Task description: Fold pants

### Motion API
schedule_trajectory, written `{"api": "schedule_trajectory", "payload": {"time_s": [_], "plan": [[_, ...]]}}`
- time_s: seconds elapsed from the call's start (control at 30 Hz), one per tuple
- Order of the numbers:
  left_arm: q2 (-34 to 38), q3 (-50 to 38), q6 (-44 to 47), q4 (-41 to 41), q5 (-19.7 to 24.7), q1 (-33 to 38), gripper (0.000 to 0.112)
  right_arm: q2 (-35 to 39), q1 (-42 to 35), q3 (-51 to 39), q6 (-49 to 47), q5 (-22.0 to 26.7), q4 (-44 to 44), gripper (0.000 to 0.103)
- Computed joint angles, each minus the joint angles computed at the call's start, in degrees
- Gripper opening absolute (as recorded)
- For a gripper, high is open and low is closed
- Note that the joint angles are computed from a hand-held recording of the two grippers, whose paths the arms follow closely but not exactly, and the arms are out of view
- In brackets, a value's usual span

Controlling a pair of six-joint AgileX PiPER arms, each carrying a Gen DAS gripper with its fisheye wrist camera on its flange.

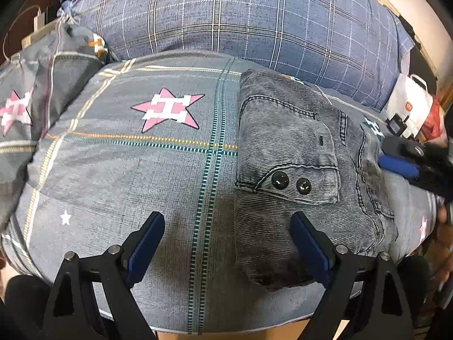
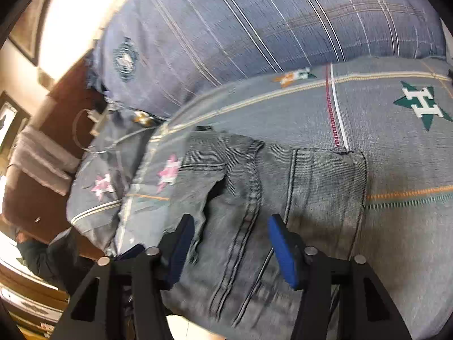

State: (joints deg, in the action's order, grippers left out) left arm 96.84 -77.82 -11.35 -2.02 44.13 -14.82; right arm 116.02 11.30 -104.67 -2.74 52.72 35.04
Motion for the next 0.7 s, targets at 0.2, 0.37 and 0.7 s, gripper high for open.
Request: {"api": "schedule_trajectory", "payload": {"time_s": [0.2,0.37,0.7], "plan": [[-0.41,-0.19,-3.53,4.83,1.15,-2.07,0.09,-3.58,1.15,11.75,-0.38,-4.98,-2.73,0.068],[-0.75,-2.54,-5.52,7.6,2.43,-2.62,0.09,-6.71,1.69,10.34,-0.84,-6.57,-3.38,0.068],[7.19,-14.47,-6.96,12.06,7.53,-5.47,0.09,-4.15,1.0,10.84,3.31,-6.29,-8.98,0.068]]}}
